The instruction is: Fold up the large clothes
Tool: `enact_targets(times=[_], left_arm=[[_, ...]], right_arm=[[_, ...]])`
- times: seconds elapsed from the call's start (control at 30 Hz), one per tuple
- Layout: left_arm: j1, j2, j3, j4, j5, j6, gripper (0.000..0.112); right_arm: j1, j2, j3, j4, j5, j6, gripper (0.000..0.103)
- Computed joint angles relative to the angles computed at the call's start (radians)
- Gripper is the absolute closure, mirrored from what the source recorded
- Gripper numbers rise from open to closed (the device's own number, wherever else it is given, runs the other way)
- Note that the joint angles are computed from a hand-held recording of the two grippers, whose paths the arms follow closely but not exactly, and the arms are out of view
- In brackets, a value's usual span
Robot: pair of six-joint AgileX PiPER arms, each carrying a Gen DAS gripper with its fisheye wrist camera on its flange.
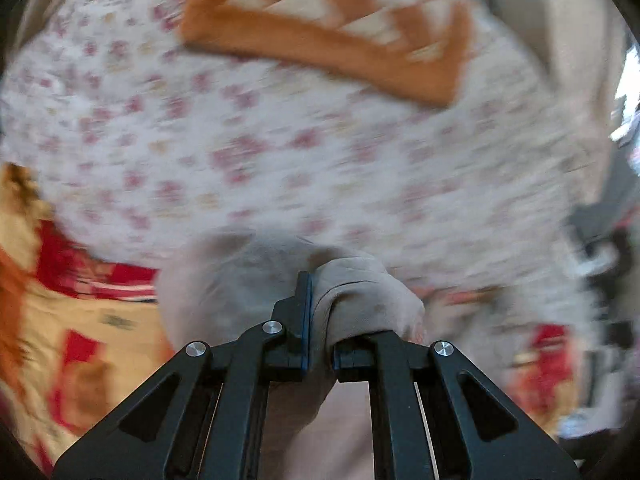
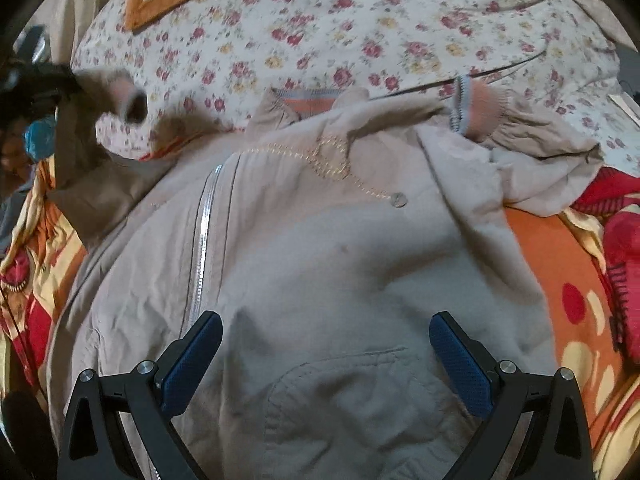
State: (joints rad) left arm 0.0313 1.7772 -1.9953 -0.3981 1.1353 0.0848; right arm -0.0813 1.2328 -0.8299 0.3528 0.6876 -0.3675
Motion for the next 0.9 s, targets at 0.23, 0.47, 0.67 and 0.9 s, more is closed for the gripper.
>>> enact_targets(times=[0.23, 0.47, 0.67, 0.9], left_arm=[[-0.274, -0.162, 0.416, -0.077, -0.209, -0.009, 0.085], [-0.363, -0.164, 0.638, -0.062, -0.196, -0.001, 0.073], [-0.196, -0.423, 0.785, -0.012, -0.199, 0.063, 0.041], [-0.161, -0.430, 0.944, 0.581, -0.362, -0.375, 0.041]], right_arm=[[-0.131, -0.038, -0.026, 0.089, 0.033, -0.078, 0.001], [-0.324, -0.001, -0.062, 0.261, 0.135, -0.185, 0.001], [-0.312, 0.012, -0.069, 0.355, 0.140, -0.238, 0.001], [-0.059, 0.033, -0.072, 0.226, -0.019, -0.300, 0.001]])
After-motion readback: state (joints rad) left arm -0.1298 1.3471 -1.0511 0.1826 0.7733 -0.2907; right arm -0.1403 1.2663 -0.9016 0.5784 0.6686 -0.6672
